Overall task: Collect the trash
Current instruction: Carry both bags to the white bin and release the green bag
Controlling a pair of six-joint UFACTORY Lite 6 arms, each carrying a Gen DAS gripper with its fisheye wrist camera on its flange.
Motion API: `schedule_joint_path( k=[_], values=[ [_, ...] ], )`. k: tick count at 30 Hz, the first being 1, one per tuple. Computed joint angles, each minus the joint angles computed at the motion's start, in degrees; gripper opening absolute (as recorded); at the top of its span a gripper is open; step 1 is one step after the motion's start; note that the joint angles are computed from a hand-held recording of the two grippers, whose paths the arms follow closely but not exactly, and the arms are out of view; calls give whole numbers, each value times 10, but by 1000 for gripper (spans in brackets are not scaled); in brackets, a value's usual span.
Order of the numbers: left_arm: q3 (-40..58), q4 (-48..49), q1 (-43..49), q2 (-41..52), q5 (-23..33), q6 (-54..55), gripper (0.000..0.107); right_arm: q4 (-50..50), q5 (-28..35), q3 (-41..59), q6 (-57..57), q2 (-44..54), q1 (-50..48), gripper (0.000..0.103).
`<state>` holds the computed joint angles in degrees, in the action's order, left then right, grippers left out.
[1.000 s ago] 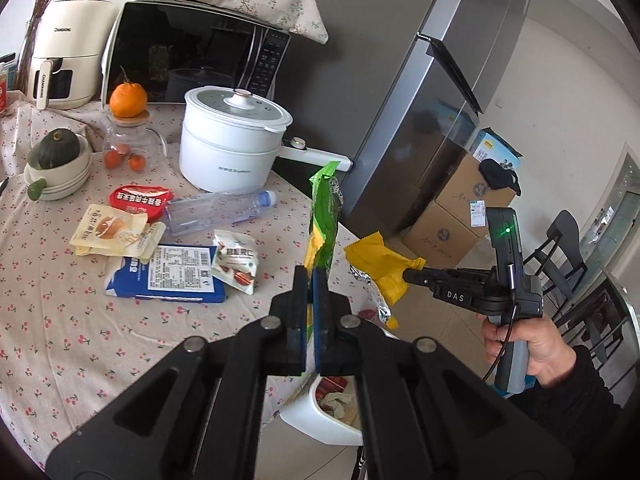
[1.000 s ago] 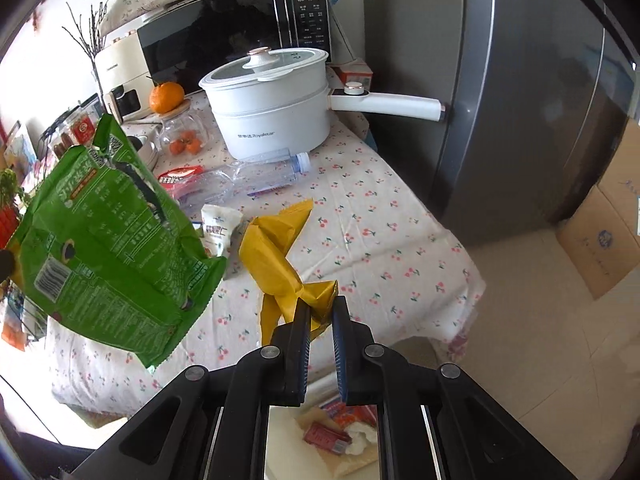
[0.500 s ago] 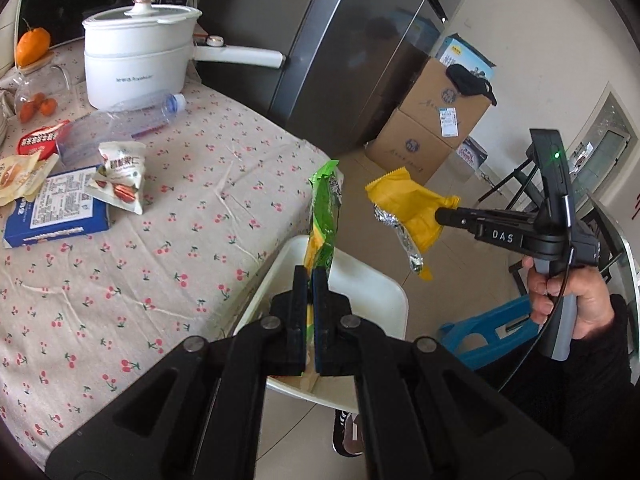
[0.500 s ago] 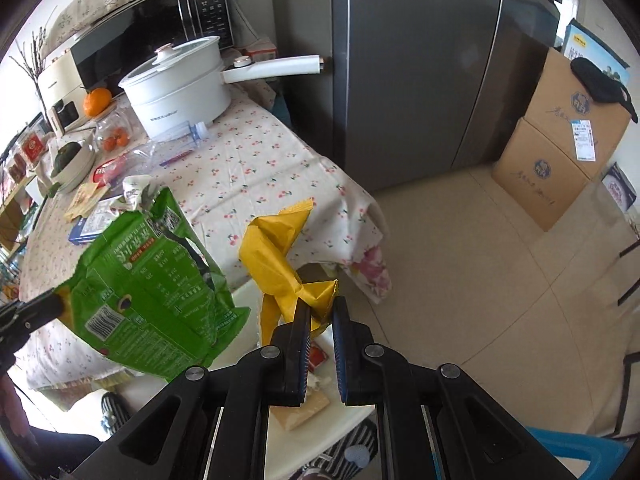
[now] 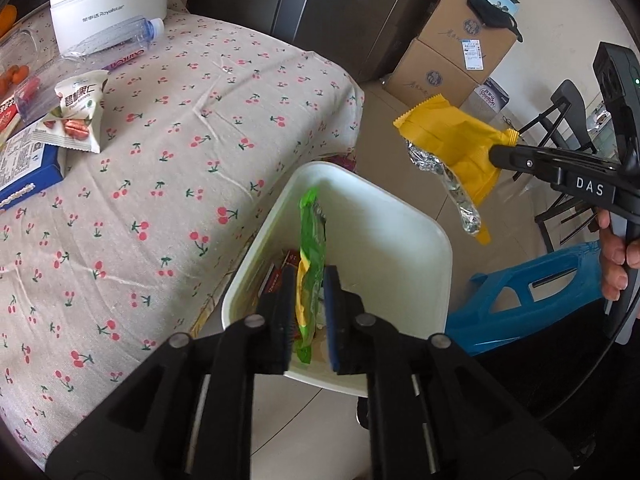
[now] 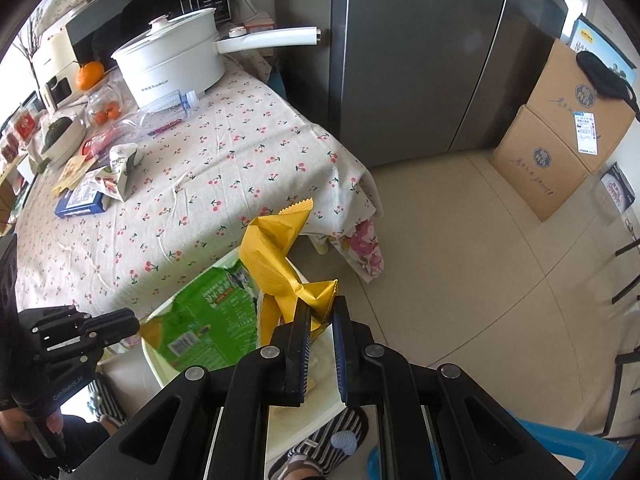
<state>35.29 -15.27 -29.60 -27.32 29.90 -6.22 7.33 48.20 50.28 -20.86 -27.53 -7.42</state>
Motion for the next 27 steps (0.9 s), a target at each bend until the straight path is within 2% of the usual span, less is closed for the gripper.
schedule_joint_path(
  k=[1,4,9,13,19,27],
  values=[
    [-1,17,3,-10,7,-14,38,-4,-1,-1,4,2,4,11],
    [-3,73,11,-56,39,-57,60,-18,-3,-7,16,4,21,11],
    [-13,163,34,-141,103,-107,77,-50,-11,-18,51,14,63,11],
    [-30,157,100,-207,149,-62,81,-76,-15,-26,84,23,105,12],
    [-41,75,285,-264,198,105,86,-123,-23,-33,156,54,180,12],
    [-38,-113,647,-282,298,452,95,-156,-31,-26,223,97,250,13]
  ],
)
